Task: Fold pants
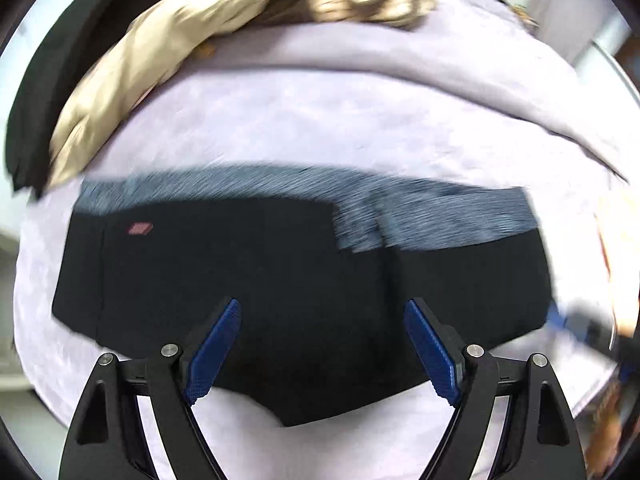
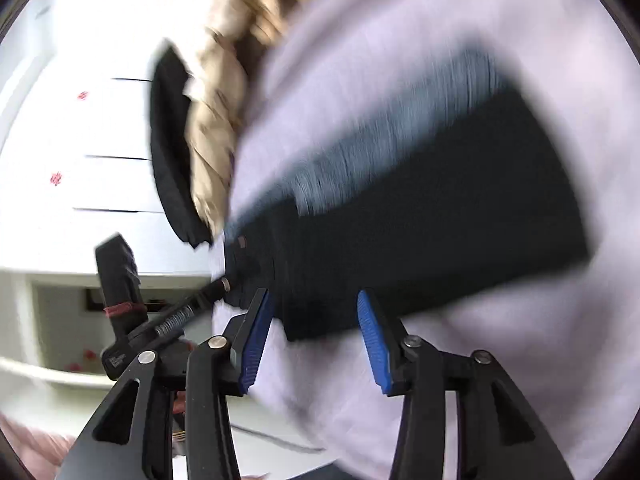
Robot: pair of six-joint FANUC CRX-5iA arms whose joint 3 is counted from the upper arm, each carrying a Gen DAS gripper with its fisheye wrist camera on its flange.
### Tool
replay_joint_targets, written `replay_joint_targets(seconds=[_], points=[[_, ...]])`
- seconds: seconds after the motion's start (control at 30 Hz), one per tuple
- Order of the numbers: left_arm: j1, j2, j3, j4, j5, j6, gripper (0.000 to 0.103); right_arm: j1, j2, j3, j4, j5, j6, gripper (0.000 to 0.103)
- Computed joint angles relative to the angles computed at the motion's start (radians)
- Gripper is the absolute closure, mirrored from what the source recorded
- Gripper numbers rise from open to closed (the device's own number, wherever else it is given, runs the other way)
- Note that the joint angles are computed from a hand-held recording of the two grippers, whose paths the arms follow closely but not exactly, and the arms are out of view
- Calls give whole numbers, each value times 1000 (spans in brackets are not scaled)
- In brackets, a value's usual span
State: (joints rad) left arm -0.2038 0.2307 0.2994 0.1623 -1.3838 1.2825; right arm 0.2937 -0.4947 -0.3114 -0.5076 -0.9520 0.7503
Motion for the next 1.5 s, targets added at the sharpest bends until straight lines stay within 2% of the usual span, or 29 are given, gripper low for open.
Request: replay_joint_targets(seconds=[0.1, 0.17, 0.23, 0.27, 0.3, 0.33, 0.43, 0.47, 0.53, 0.6, 0.67, 0.77, 0.9, 1.07, 1.17, 1.33, 1.47, 1.5], points=[[-49, 36, 32, 35, 9, -11, 18, -69, -13, -20, 150, 2, -52, 54], [-96, 68, 52, 32, 20, 7, 18, -155, 34, -23, 167, -37, -56, 54], [-141, 91, 62, 6, 36, 32, 18, -255, 85, -23, 74, -69, 15, 54], [-153, 97, 60, -20, 41, 35, 18, -307, 123, -16, 3, -100, 76, 60], [-164, 101, 62, -57, 38, 46, 18, -342, 159, -7, -59, -138, 125, 73], [-169, 100, 52, -91, 40, 56, 18, -358, 173, -4, -100, -157, 140, 73], [-156, 101, 23, -134, 21, 81, 17, -319, 161, 25, -80, -159, 159, 73], [-137, 99, -1, -114, 28, 77, 12, -297, 160, 37, -59, -171, 158, 73], [-112, 89, -36, -68, 56, 61, 12, -231, 178, 60, 36, -199, 126, 73], [-128, 88, -20, -102, 49, 54, 12, -139, 205, 62, 188, -244, 69, 58], [-134, 75, -21, -128, 56, 47, 12, -84, 202, 47, 268, -244, 1, 53], [-112, 63, -27, -117, 44, 48, 12, -24, 158, 38, 316, -276, -98, 50], [-68, 45, -36, -94, 22, 33, 12, 88, 119, 36, 403, -343, -180, 31], [-39, 15, -43, -123, -9, 41, 11, 250, 65, 39, 475, -427, -320, 24], [-23, -14, -54, -168, -28, 36, 11, 319, 59, 49, 490, -442, -360, 23], [48, -76, -106, -151, -50, 33, 11, 433, 153, 112, 585, -426, -313, 23], [108, -122, -144, -157, -69, 21, 11, 443, 268, 185, 598, -353, -214, 23], [117, -128, -152, -156, -69, 21, 11, 439, 298, 204, 588, -338, -188, 30]])
